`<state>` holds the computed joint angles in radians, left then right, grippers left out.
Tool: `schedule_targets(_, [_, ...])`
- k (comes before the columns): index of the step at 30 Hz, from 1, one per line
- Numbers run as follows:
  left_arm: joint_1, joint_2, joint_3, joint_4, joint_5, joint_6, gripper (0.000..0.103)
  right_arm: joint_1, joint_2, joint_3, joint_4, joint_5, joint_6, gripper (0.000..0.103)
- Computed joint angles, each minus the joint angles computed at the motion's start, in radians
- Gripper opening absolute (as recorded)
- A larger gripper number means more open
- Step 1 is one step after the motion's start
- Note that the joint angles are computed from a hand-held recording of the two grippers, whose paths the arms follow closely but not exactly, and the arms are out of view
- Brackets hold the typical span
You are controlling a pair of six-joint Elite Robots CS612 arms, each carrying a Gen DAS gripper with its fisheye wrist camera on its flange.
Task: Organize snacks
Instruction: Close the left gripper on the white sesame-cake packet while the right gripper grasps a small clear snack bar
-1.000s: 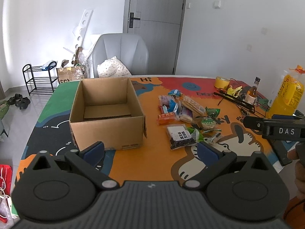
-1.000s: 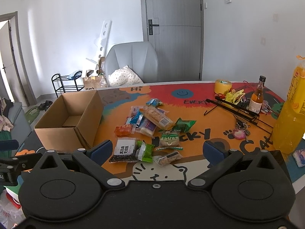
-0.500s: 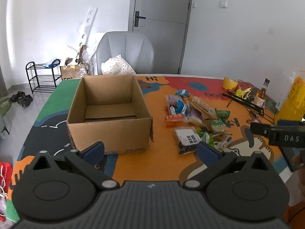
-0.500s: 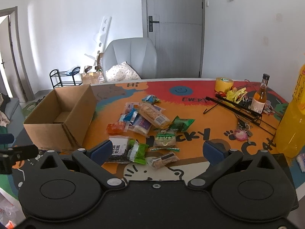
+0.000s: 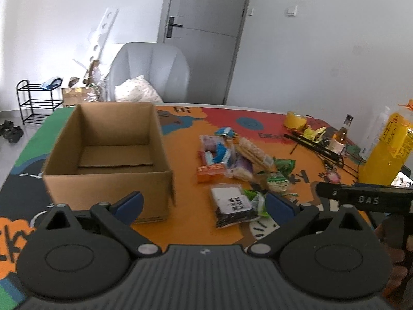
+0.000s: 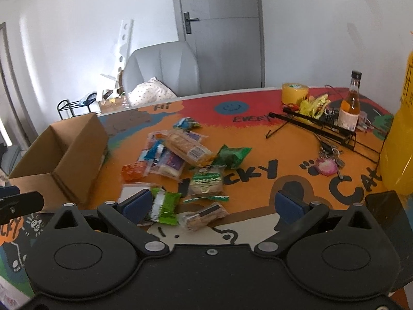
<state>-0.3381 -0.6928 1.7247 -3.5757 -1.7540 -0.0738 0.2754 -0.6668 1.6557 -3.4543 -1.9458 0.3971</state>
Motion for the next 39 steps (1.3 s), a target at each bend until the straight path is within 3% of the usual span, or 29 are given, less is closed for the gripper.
schedule_targets(14, [-0.032,0.068,-0.092,0.075,-0.044,0.008,0.099,-0.034,0.033,-0.018,0.028,0.046,0.062,0.103])
schedule_targets(21, [-0.041,0.097,-0.137,0.127,-0.047,0.0,0.089,-0.047,0.045,-0.029,0.042,0.074,0.074,0.103])
schedule_targets(27, [-0.044,0.12,-0.172,0.154,-0.045,-0.029,0.072,-0.054,0.057,-0.051,0.058,0.117,0.072,0.098])
schedule_targets(34, [-0.049,0.14,-0.201,0.183,-0.007,-0.06,0.065,-0.048,0.077,-0.092,0.111,0.108,0.068,0.096])
schedule_targets(39, [-0.052,0.149,-0.215,0.204,0.008,-0.064,0.066,-0.036,0.09,-0.119,0.164,0.037,0.047,0.095])
